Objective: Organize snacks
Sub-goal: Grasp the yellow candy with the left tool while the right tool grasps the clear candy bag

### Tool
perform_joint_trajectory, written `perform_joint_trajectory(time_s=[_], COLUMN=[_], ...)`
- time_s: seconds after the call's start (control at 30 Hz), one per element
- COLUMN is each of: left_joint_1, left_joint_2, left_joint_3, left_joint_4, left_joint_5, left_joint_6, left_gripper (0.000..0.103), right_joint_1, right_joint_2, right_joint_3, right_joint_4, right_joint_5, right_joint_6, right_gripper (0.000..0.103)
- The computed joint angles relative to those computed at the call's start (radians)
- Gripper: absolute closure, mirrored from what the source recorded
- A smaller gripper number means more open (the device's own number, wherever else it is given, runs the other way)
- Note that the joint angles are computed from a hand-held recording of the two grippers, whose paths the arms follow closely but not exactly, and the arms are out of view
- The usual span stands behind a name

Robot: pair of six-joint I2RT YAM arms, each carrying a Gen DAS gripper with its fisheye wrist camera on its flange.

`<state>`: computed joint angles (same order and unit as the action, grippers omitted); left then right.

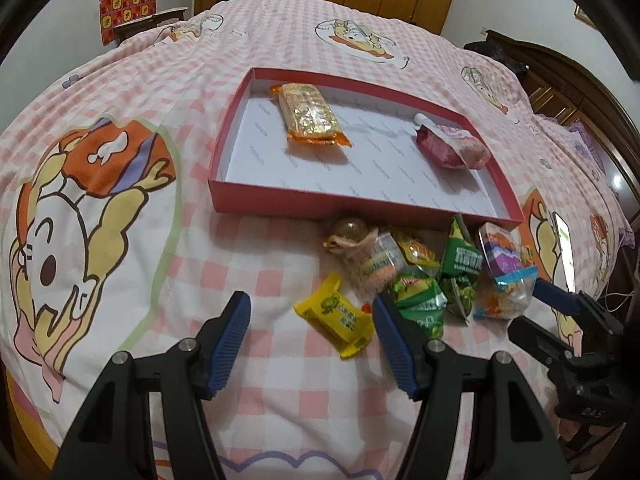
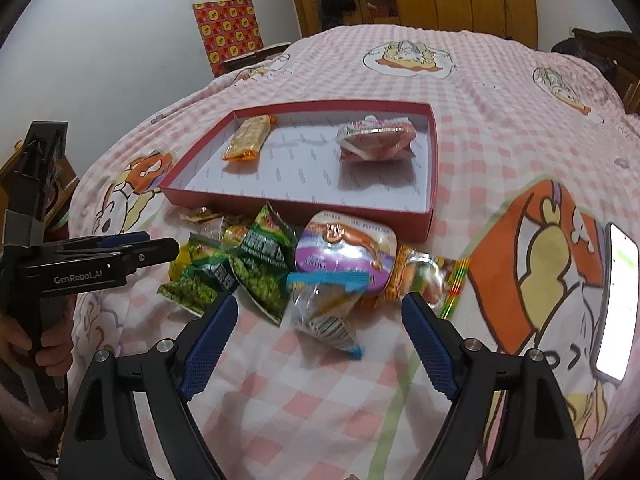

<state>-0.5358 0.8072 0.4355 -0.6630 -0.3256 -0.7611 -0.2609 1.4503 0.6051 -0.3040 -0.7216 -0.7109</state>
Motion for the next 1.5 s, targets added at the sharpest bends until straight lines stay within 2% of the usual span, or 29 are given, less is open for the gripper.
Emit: perform_joint_trajectory(time_s=[0.3,0.43,0.57,0.7,0.8,0.87,0.97,1.2,1.5], left_joint_1=[-0.065,-0.074,-0.069,-0.080,-0.103,-0.109,-0.111,-0.105,-0.118], left_joint_2=[0.053,0.066,0.075,0.090,0.095,0.098,0.103,0.103,0.144], left_joint_3=[-0.019,-0.027,-0.040,-0.046,-0.046,-0.048,-0.047,-0.054,-0.048], left_joint_4=[0.039,0.054,0.078,0.094,0.098,0.110,0.124,0.138,0.145], left_joint_5=[-0.030,-0.046,-0.034,-0.044,-0.058,-0.050,-0.038,-0.032,-0.049], left_joint_6=[-0.035,-0.033,-0.030,-0.039,-0.048,-0.043,-0.038,-0.031,-0.027], left_gripper=[0.036,0.037,0.043,0.046,0.055,0.066,0.072,0.072,0.072], right_joint_1=[0.017,0.022,0.026,0.029,0.030,0.028,0.018,0.010,0.005], right_joint_2=[0.034,0.055,0.084,0.105,0.112,0.113,0.105,0.126,0.151], right_joint_3=[-0.005,-0.005,0.001,0.002,0.000,0.000,-0.003,0.015,0.017], right_joint_4=[-0.005,0.002,0.010,0.027,0.035,0.037,0.044,0.030,0.046], right_joint_5=[0.020,0.023,0.028,0.033,0.031,0.027,0.017,0.006,-0.004], right_joint_6=[-0.010,-0.011,-0.004,-0.001,-0.001,0.002,0.010,0.026,0.030], right_gripper=[0.029,0.031,0.032,0.033,0.033,0.034,0.040,0.047,0.049])
